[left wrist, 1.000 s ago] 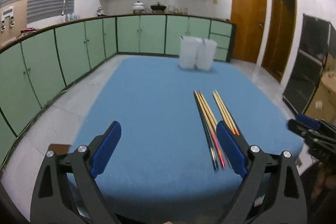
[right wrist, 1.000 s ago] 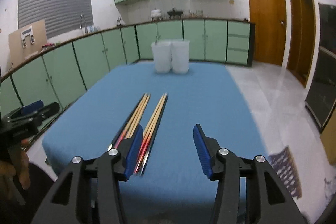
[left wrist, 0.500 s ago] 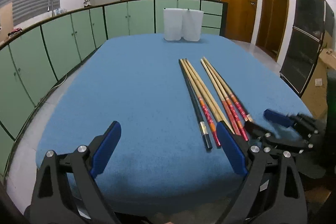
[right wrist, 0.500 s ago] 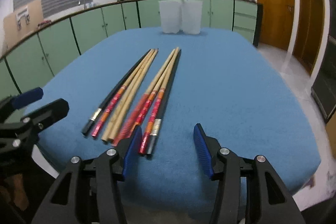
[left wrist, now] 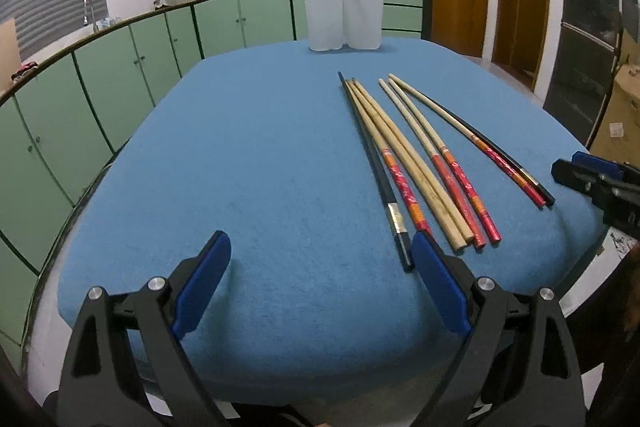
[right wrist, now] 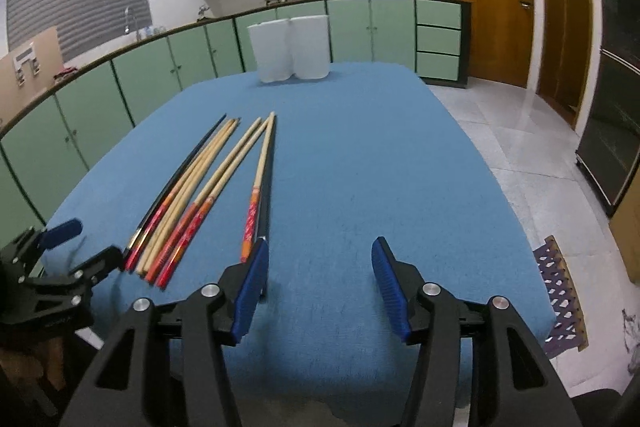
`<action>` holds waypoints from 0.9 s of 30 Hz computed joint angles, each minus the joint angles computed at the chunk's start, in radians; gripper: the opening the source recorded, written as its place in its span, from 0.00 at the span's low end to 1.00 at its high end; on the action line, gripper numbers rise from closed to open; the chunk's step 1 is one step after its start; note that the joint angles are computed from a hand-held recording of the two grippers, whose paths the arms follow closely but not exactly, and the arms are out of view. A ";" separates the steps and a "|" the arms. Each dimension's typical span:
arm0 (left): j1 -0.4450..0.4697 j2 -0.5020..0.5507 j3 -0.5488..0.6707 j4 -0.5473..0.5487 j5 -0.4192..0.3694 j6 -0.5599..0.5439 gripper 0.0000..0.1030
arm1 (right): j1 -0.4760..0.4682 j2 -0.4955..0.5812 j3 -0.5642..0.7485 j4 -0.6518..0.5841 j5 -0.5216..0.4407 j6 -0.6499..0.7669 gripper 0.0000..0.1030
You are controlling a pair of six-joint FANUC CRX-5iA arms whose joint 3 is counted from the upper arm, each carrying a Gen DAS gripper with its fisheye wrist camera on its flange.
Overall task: Organize utensils
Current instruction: 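Return both tools to the chopsticks and separate out the black chopsticks, then grasp a black chopstick with the left tool while the right tool grasps another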
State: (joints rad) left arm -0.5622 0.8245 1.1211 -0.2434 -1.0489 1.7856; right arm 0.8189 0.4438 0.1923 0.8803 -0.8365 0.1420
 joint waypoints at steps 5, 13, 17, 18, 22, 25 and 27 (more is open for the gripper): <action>-0.008 0.015 0.029 -0.004 -0.027 -0.010 0.86 | 0.011 0.007 0.002 -0.006 -0.004 0.042 0.52; -0.003 0.024 0.044 -0.009 -0.029 0.024 0.76 | 0.013 0.026 -0.002 0.029 0.003 0.068 0.43; 0.000 0.028 0.036 0.022 -0.003 -0.003 0.65 | 0.010 0.045 0.019 0.048 0.010 0.090 0.26; 0.001 0.026 0.029 0.031 0.006 -0.010 0.61 | 0.009 0.048 0.025 0.044 0.008 0.094 0.22; 0.005 0.019 0.005 0.054 0.035 -0.010 0.36 | 0.003 0.041 0.016 0.043 0.008 0.080 0.09; 0.002 0.030 0.026 0.046 0.024 0.020 0.27 | -0.001 0.035 0.010 0.043 0.002 0.047 0.09; -0.002 0.034 0.037 0.035 0.016 0.034 0.24 | -0.002 0.036 0.011 0.048 -0.014 0.026 0.09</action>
